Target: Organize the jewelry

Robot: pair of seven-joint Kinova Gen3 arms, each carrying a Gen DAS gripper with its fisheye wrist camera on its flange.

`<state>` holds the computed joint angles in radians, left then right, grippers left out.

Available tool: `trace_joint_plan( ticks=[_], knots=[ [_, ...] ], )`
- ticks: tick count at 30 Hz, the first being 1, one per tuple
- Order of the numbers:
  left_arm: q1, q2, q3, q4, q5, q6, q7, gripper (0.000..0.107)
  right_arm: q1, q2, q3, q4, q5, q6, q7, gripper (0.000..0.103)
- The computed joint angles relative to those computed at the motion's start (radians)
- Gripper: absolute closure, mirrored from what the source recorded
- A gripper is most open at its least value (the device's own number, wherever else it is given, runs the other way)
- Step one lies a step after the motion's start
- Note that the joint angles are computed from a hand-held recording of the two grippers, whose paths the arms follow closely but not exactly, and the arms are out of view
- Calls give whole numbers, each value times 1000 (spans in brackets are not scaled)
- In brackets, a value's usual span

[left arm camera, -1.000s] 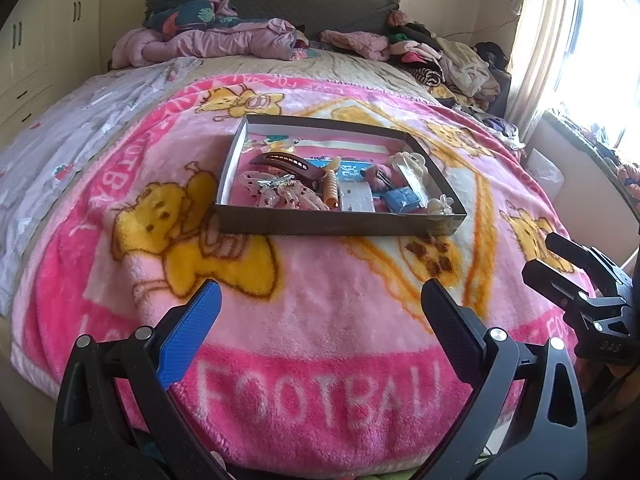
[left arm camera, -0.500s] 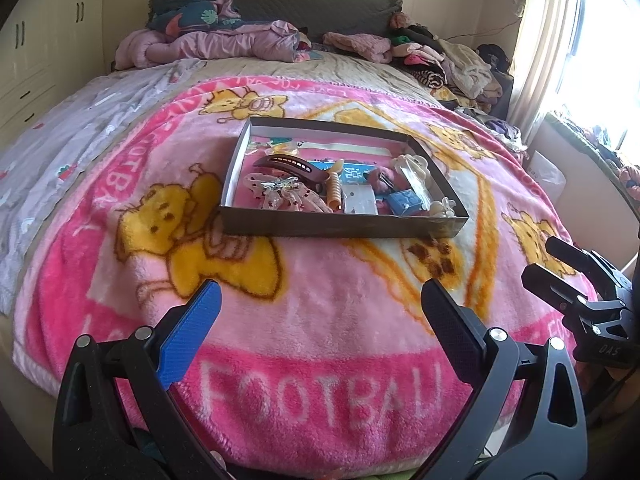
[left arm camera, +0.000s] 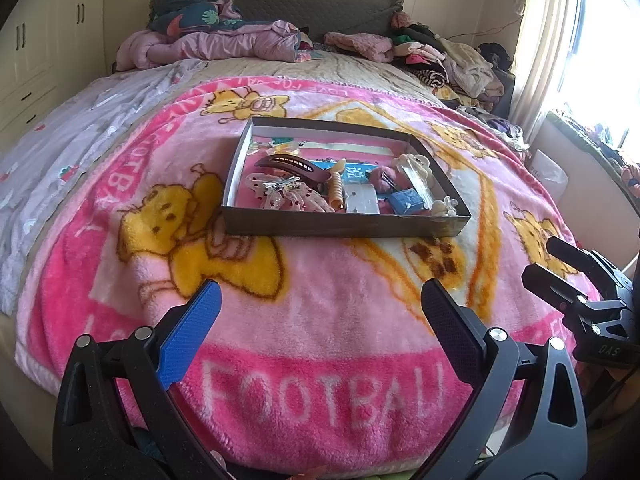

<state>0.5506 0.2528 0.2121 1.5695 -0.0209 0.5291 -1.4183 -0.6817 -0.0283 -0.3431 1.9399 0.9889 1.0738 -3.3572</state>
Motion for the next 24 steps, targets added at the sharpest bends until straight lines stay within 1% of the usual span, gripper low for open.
trace_joint_plan(
  ticks=[17, 20, 24],
  knots=[
    [-3, 1, -4, -2, -3, 3, -1, 16, 3, 0, 1, 1, 1, -3, 1, 7],
    [-23, -2, 2, -1, 12, 5, -24, 16, 3, 0, 1, 1, 1, -3, 2, 7],
    [-18, 0, -3, -2, 7, 6, -19, 16, 2, 0, 1, 0, 0, -2, 2, 7]
  ],
)
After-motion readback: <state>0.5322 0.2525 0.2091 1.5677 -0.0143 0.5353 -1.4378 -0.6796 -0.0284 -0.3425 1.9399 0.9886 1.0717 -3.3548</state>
